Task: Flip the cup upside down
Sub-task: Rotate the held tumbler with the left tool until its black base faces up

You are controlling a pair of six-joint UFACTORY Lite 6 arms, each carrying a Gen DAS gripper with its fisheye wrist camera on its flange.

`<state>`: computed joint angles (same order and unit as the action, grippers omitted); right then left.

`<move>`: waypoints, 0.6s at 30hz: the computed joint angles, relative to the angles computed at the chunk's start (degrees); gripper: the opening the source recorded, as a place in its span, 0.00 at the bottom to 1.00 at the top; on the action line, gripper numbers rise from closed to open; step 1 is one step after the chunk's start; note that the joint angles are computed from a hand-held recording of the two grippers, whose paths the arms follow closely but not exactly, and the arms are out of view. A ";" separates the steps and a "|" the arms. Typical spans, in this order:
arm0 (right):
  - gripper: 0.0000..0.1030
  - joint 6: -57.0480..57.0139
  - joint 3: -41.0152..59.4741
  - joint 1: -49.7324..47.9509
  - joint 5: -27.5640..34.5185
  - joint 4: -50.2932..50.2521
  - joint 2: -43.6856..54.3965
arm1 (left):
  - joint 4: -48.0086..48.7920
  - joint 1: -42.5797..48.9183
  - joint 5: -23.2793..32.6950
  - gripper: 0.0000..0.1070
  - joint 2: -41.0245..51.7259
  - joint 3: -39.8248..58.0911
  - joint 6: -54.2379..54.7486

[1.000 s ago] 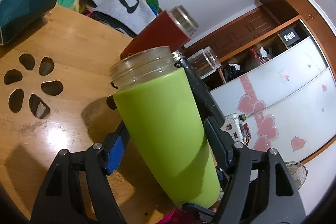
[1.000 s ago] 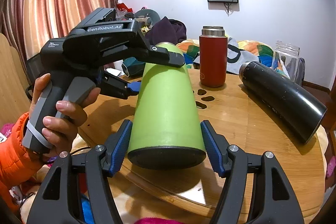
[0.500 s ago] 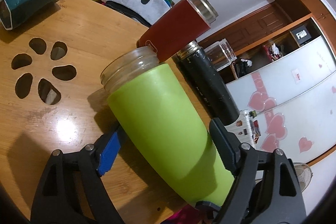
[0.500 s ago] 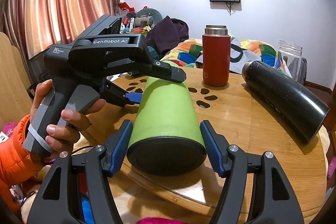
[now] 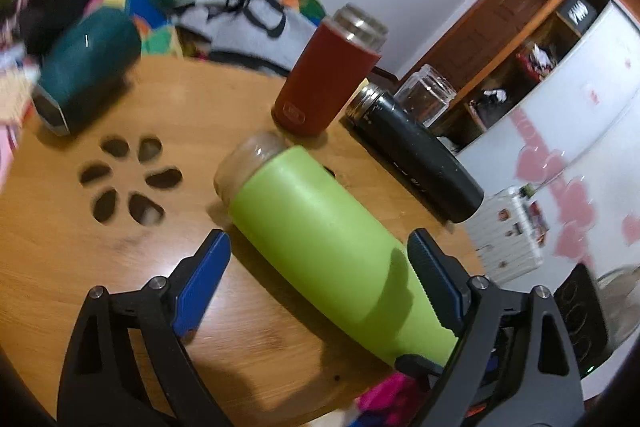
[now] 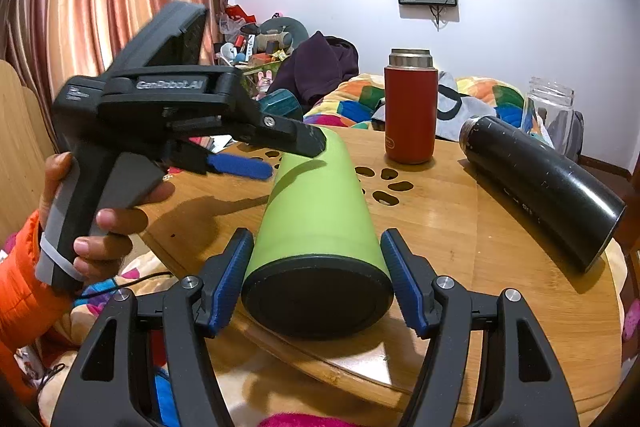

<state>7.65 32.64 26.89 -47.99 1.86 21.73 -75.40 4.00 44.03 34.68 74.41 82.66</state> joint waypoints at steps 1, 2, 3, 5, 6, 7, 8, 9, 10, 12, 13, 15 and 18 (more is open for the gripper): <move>0.62 0.93 -0.05 -0.50 0.07 -1.34 0.14 | -1.33 -0.22 -0.93 0.84 -1.74 -1.86 2.59; 0.63 1.83 0.13 -0.98 0.34 -2.61 0.40 | -2.90 -0.50 -1.87 0.84 -3.73 -3.98 5.63; 0.63 3.06 0.43 -1.57 0.68 -4.23 0.98 | -4.73 -0.89 -2.80 0.84 -5.93 -6.34 9.05; 0.63 4.05 1.12 -1.92 1.51 -5.46 2.21 | -9.76 -1.45 -4.43 0.80 -9.96 -11.04 16.63; 0.63 3.88 1.60 -1.67 2.14 -5.04 2.97 | -13.72 -2.17 -5.77 0.70 -12.26 -13.78 21.97; 0.61 3.31 2.09 -1.23 2.72 -3.87 3.79 | -16.57 -3.29 -7.57 0.66 -14.08 -15.77 26.22; 0.61 2.55 2.12 -0.71 2.69 -2.27 4.25 | -19.13 -4.25 -8.85 0.55 -15.40 -17.43 29.99; 0.61 1.95 1.83 -0.23 2.35 -0.86 4.16 | -20.62 -4.94 -9.45 0.45 -16.01 -18.27 32.11; 0.61 1.65 1.61 -0.01 2.30 -0.18 3.99 | -22.18 -5.59 -9.95 0.41 -16.52 -19.22 34.49; 0.61 1.22 1.27 0.22 1.98 0.95 3.92 | -24.79 -6.81 -11.17 0.25 -17.21 -20.55 37.91; 0.61 0.84 1.16 0.48 2.06 1.74 3.75 | -27.03 -7.28 -11.85 0.22 -17.36 -21.19 40.44; 0.61 -0.26 0.34 1.06 1.49 3.83 2.95 | -29.55 -7.23 -12.17 0.14 -17.06 -21.51 43.22; 0.61 -3.96 -1.78 3.21 -0.08 9.41 0.26 | -31.19 -7.24 -11.79 0.11 -16.85 -21.44 44.44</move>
<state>3.70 30.85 30.10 -48.08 11.28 21.99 -106.59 -3.24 32.25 17.83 52.97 127.10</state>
